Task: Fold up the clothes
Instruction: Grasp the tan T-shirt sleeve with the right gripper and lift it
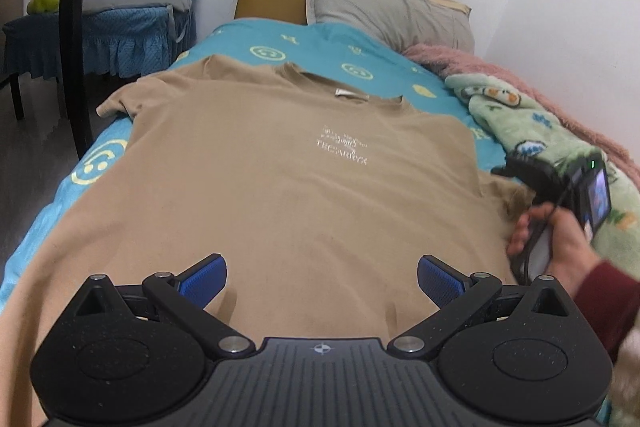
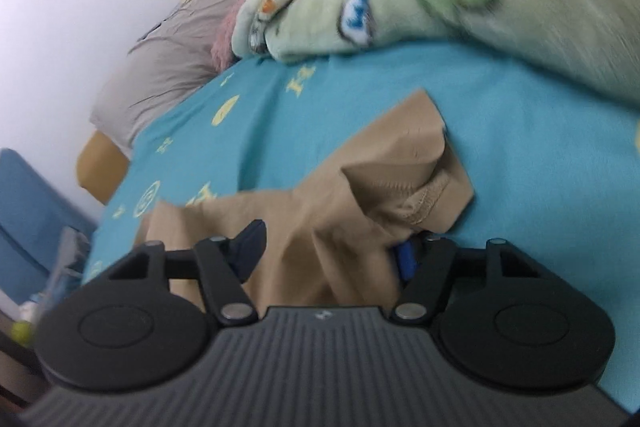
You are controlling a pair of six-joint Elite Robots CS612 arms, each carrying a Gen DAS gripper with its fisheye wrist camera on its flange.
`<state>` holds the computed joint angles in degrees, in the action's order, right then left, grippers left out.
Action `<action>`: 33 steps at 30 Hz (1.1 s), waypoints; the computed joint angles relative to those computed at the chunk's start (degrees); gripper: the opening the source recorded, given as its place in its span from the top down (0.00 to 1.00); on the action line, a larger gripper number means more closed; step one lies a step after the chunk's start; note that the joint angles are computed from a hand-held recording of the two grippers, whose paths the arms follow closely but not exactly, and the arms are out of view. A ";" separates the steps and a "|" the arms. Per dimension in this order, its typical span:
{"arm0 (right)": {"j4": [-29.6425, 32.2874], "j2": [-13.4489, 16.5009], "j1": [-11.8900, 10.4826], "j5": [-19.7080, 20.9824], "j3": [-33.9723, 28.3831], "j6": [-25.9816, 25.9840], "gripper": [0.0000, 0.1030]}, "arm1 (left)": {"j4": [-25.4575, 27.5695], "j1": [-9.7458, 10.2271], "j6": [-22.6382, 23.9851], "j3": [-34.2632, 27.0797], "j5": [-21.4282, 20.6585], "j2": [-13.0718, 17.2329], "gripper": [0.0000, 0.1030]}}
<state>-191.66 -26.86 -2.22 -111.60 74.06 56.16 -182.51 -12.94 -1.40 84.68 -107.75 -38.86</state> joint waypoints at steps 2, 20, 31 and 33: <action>5.18 -0.79 -0.27 -0.85 -0.27 0.15 0.91 | 0.15 -0.11 -0.05 -0.14 0.34 0.12 0.00; 6.88 -5.63 6.60 -8.70 -7.35 -33.20 0.92 | -7.16 1.42 -6.63 1.86 2.59 -2.01 0.00; 21.25 6.01 12.41 -7.72 -28.11 -50.91 0.92 | -8.16 3.06 -10.54 -0.16 4.81 -0.53 0.00; 23.88 8.19 12.85 -6.92 -31.62 -50.83 0.92 | -7.56 3.14 -10.13 -0.57 5.54 -0.23 0.00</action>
<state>-167.78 -18.67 10.63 -118.52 42.44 5.32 -190.07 -9.80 -11.53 84.11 -102.21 -39.09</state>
